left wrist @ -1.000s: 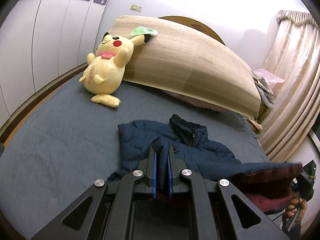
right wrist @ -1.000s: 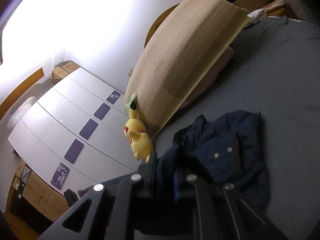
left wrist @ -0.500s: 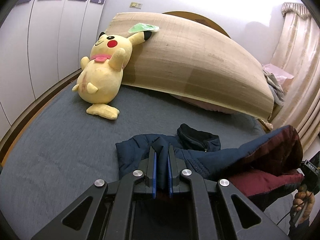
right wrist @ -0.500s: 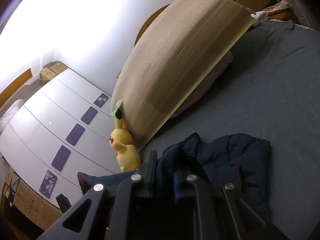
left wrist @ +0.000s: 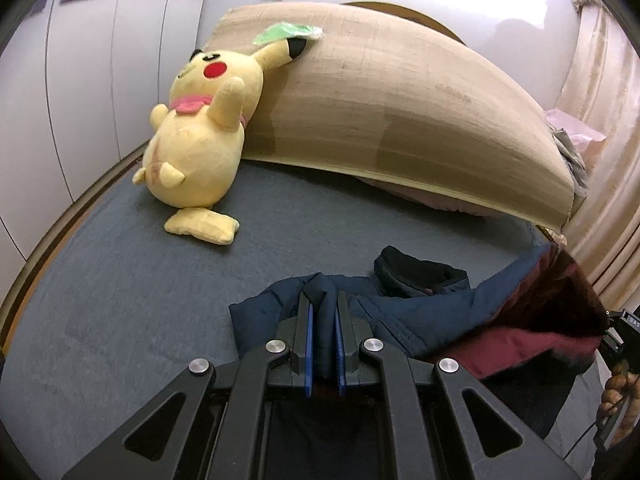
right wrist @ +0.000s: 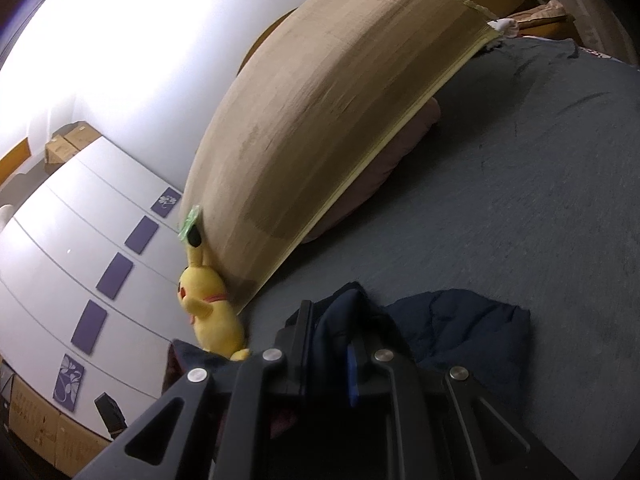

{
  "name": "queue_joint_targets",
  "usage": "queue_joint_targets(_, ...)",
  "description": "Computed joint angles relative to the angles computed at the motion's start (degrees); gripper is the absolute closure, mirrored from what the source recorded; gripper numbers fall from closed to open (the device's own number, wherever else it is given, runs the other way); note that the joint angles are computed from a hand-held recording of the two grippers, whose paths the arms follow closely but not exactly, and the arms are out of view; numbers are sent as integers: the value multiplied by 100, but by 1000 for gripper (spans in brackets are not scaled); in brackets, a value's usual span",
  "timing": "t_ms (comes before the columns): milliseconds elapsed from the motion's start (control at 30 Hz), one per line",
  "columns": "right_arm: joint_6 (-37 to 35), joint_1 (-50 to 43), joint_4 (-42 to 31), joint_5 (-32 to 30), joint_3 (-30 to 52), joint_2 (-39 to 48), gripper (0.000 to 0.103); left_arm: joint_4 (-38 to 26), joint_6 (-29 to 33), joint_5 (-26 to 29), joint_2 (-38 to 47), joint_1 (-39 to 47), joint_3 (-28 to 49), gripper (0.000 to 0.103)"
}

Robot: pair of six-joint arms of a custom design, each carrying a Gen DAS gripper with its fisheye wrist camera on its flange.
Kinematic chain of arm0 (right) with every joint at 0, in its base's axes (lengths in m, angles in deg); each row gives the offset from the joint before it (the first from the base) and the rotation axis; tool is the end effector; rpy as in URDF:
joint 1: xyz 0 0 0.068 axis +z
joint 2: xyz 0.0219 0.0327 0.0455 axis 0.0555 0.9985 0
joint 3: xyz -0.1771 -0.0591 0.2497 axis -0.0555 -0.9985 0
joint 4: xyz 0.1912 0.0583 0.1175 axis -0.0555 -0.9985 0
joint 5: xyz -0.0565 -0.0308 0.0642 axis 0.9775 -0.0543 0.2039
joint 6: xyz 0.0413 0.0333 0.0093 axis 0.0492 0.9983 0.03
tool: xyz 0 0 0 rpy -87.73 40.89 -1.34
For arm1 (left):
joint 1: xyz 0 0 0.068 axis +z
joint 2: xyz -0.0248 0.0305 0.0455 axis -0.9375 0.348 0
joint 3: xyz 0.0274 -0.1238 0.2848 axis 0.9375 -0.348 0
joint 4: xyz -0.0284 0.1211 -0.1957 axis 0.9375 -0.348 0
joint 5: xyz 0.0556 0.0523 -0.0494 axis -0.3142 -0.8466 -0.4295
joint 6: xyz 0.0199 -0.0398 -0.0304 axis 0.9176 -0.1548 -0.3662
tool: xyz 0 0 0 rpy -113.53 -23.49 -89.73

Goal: Fold large clothes
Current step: 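Carry the hem over onto the collar end with both grippers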

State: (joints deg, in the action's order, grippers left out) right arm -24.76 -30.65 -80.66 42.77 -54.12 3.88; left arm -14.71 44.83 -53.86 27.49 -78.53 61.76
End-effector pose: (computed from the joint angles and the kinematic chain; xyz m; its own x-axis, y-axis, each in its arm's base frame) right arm 0.1321 -0.0580 0.2181 -0.4797 0.7167 -0.5062 0.1600 0.6386 0.7527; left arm 0.3245 -0.0585 0.2351 -0.7336 -0.0233 -0.6792 0.1985 0.9485 -0.2469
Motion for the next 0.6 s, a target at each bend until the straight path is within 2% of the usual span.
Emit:
queue_joint_targets(267, 292, 928, 894, 1018, 153, 1110, 89, -64, -90, -286, 884, -200, 610, 94)
queue_joint_targets(433, 445, 1030, 1566, 1143, 151, 1849, 89, -394, -320, 7, 1542, -48, 1257, 94)
queue_joint_targets(600, 528, 1281, 2019, 1474, 329, 2666, 89, -474, -323, -220, 2098, -169, 1658, 94)
